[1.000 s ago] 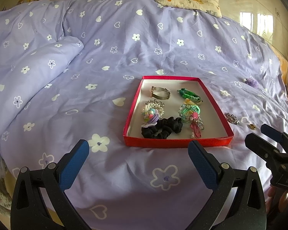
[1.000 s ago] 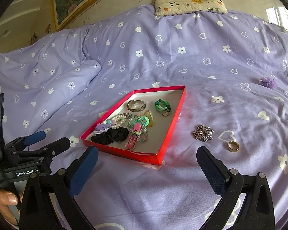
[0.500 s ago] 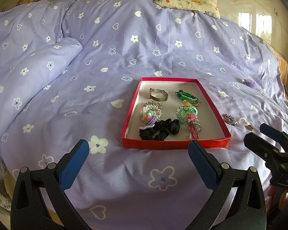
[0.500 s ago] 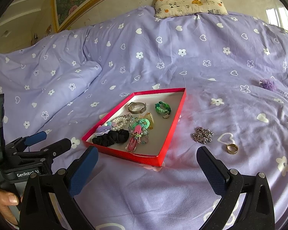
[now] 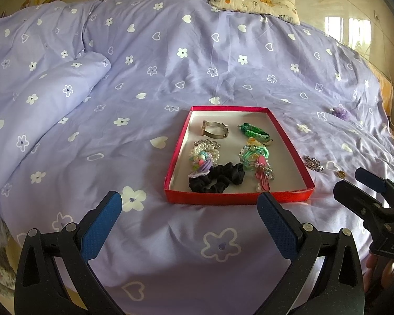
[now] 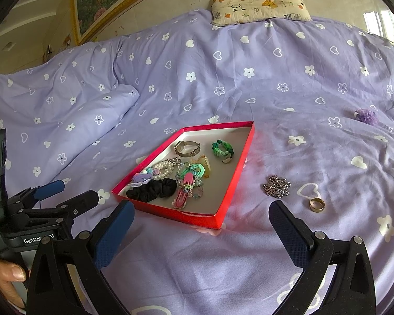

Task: Organize jewelry

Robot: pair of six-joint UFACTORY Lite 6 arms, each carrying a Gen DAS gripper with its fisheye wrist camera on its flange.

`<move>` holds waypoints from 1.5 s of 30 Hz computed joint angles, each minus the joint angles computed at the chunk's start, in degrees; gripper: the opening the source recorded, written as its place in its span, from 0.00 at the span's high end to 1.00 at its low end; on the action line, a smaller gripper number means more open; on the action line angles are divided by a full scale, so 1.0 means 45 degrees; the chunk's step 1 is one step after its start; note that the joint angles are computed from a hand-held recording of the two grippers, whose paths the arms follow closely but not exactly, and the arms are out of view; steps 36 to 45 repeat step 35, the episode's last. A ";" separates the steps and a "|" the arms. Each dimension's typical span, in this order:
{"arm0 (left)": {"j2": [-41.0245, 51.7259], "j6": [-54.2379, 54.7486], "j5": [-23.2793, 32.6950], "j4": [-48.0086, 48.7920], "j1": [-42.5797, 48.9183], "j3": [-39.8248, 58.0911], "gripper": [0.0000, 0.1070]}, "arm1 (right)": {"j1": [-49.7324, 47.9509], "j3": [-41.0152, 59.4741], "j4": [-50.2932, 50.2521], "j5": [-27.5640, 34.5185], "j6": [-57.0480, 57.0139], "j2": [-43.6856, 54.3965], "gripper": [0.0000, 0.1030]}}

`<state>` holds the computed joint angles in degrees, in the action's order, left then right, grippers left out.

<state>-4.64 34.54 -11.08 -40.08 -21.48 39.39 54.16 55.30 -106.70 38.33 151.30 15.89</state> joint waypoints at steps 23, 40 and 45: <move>0.0499 -0.1446 0.0210 0.1564 0.0144 0.0372 0.04 | -0.0234 0.0017 0.0023 -0.0299 -0.0109 0.0081 0.00; 0.0863 -0.3383 0.0655 0.3794 0.0559 0.0713 0.04 | -0.0395 0.0104 -0.0278 -0.0526 0.0144 0.0281 0.00; 0.0863 -0.3383 0.0655 0.3794 0.0559 0.0713 0.04 | -0.0395 0.0104 -0.0278 -0.0526 0.0144 0.0281 0.00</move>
